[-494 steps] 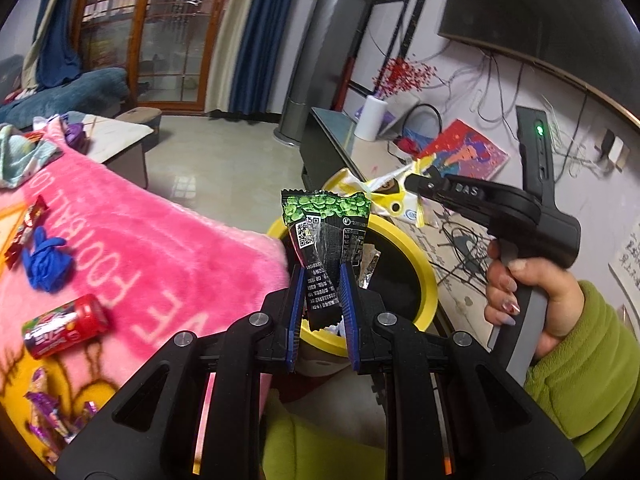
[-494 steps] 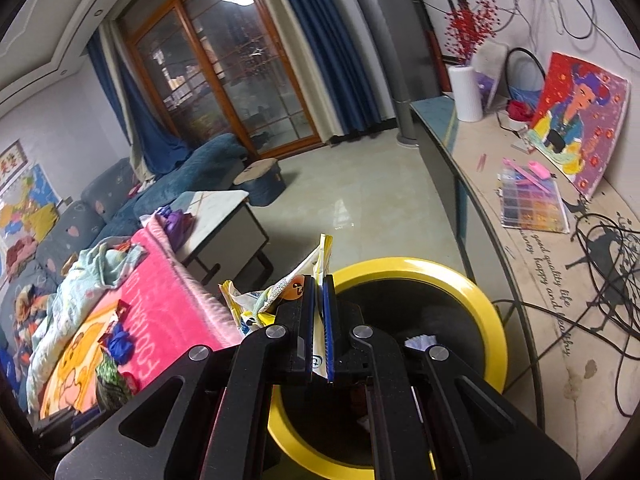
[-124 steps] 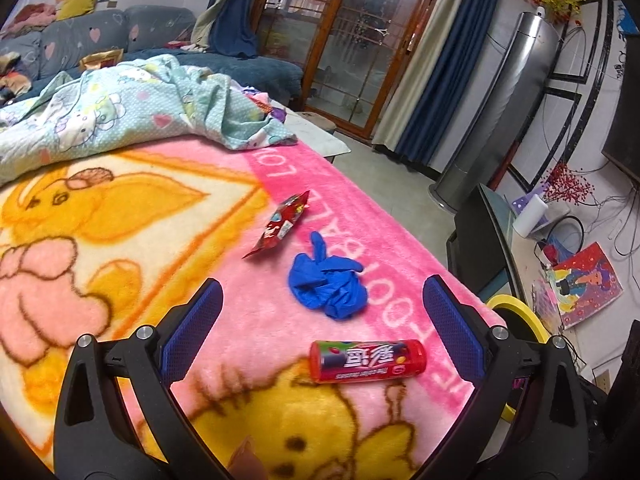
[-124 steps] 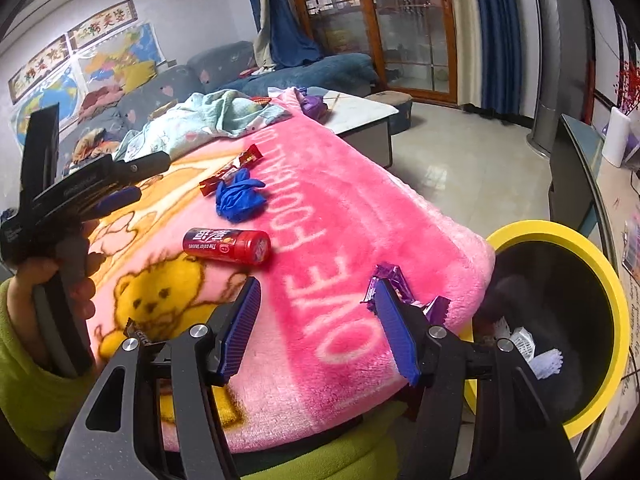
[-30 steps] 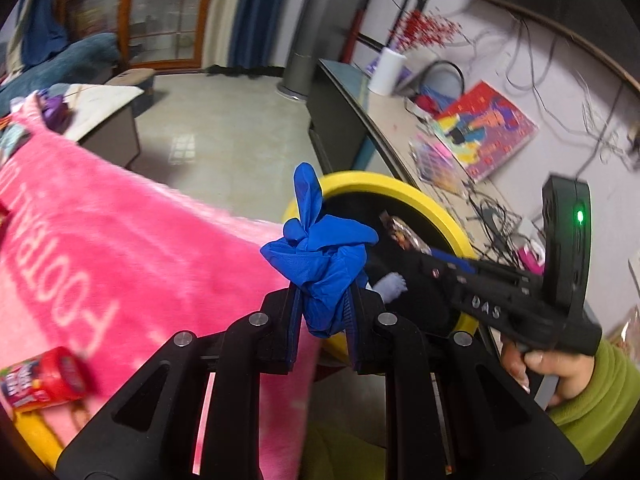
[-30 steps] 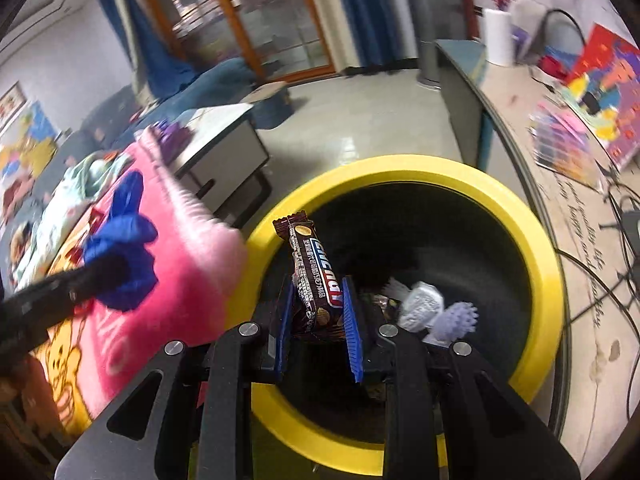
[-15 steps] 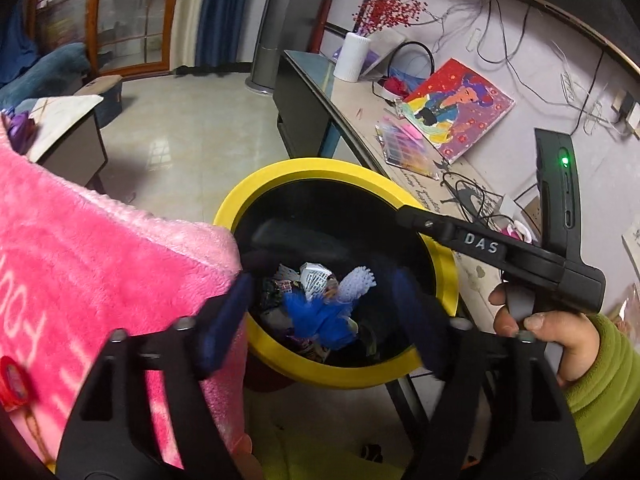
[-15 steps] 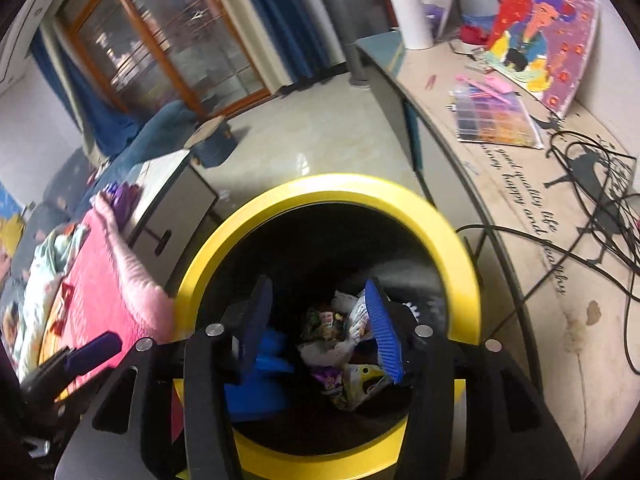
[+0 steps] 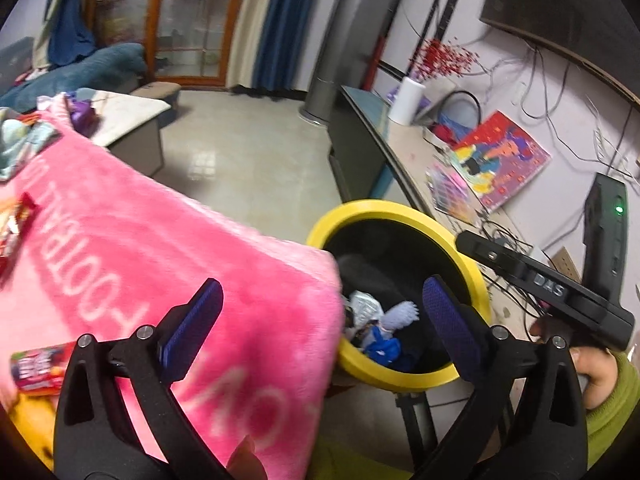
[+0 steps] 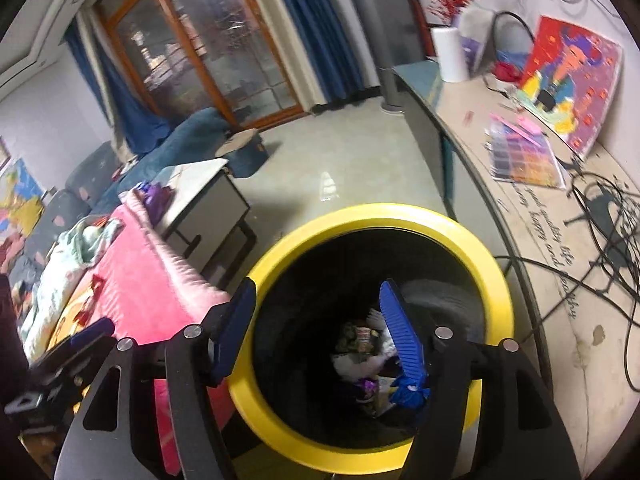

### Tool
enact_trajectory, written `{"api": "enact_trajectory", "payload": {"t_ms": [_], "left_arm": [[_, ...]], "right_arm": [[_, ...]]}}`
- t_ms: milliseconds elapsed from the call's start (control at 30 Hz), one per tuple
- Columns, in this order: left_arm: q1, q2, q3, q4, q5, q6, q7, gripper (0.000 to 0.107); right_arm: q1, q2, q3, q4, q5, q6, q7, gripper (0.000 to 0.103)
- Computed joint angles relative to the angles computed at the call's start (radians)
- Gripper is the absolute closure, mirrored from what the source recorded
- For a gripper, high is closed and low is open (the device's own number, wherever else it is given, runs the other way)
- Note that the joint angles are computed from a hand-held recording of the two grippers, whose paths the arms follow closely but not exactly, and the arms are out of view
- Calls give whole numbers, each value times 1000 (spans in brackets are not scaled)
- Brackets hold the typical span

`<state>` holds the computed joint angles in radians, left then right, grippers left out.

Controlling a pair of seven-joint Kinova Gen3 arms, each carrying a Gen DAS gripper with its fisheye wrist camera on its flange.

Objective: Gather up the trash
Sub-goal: 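Move both open tools back to the red wrapper and red candy tube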

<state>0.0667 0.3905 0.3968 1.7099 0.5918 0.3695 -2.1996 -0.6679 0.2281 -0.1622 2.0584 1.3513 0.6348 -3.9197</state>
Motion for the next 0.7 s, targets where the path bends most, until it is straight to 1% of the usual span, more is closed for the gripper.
{"api": "enact_trajectory", "payload": {"t_ms": [133, 300, 400, 600, 700], "left_arm": [[-38, -27, 5, 27, 21, -18, -21, 16], [-100, -58, 31, 68, 84, -45, -80, 16], [-119, -83, 33, 92, 112, -71, -111, 16], [-204, -127, 85, 147, 227, -128, -231, 16], [-243, -149, 106, 169, 288, -154, -298, 16]], "right_arm": [[-22, 3, -11, -29, -1, 17, 37, 38], [-53, 13, -18, -69, -1, 44, 92, 37], [-73, 18, -20, -86, 10, 59, 110, 36], [-109, 33, -28, -121, 41, 82, 161, 33], [-122, 45, -31, -150, 36, 82, 211, 31]]}}
